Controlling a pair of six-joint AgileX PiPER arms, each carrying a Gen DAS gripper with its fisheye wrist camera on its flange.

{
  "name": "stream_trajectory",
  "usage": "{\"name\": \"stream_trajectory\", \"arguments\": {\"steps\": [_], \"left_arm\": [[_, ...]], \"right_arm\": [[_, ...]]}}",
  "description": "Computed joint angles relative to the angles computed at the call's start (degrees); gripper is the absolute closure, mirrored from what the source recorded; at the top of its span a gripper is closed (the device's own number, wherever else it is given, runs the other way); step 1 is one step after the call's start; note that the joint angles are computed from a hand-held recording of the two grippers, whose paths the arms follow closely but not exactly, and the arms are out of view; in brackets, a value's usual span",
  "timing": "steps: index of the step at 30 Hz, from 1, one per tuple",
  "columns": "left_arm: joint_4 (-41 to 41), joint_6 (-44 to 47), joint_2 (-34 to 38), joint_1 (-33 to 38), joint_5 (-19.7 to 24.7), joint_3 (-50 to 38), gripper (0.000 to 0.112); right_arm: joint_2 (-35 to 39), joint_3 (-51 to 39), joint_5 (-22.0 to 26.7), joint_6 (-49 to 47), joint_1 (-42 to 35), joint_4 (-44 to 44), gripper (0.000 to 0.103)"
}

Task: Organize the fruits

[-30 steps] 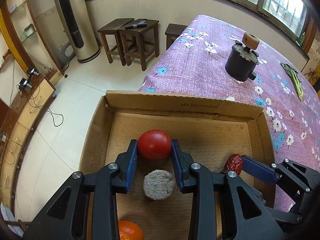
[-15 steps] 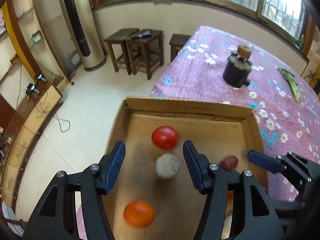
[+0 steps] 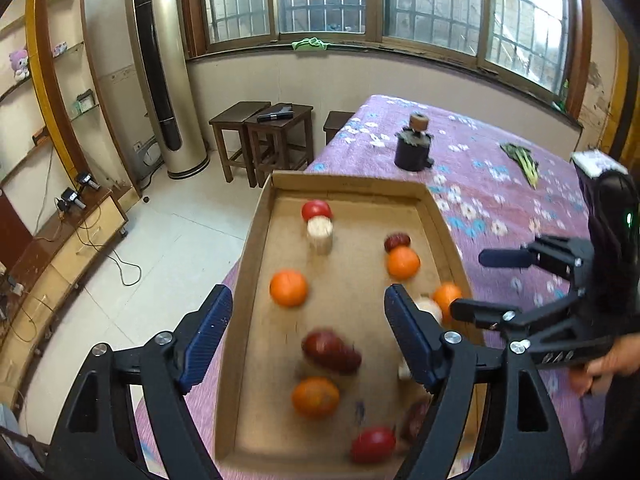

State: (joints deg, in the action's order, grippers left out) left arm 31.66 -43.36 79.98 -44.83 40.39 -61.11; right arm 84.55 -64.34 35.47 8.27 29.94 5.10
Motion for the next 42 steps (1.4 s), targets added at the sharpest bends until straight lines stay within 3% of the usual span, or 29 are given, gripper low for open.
{"name": "stream_trajectory", "arguments": {"steps": [3, 5, 10, 15, 21, 42], "left_arm": [[4.41, -4.68, -2.76, -3.84, 2.92, 2.86, 0.028], [6.27, -7.13, -4.09, -6.62, 4.62, 4.37, 0.028], [8.73, -11.85, -6.40, -11.47, 7.52, 7.26, 0.028], [9.69, -15.72, -8.65, -14.36, 8.86, 9.83, 0.028], [8.90, -18.02, -10.97, -15.92, 6.88, 12.96, 0.028], [8.59, -18.77, -10.14, -19.31, 7.13, 13.87, 0.028]], "right_arm": [[-4.09, 3.75, 0.01, -10.50, -0.67, 8.68, 0.023], [-6.90, 5.46, 1.18, -14.56, 0.63, 10.14, 0.013], [-10.30, 6.94, 3.87, -13.78, 6.51, 3.64, 0.012], [-12.05, 9.18, 3.21, -17.10, 7.96, 6.21, 0.012], [-13.15, 12.69, -1.60, -15.14, 11.18, 4.96, 0.012], [-11.48, 13.51, -2.40, -10.18, 13.63, 0.43, 0.012]]}}
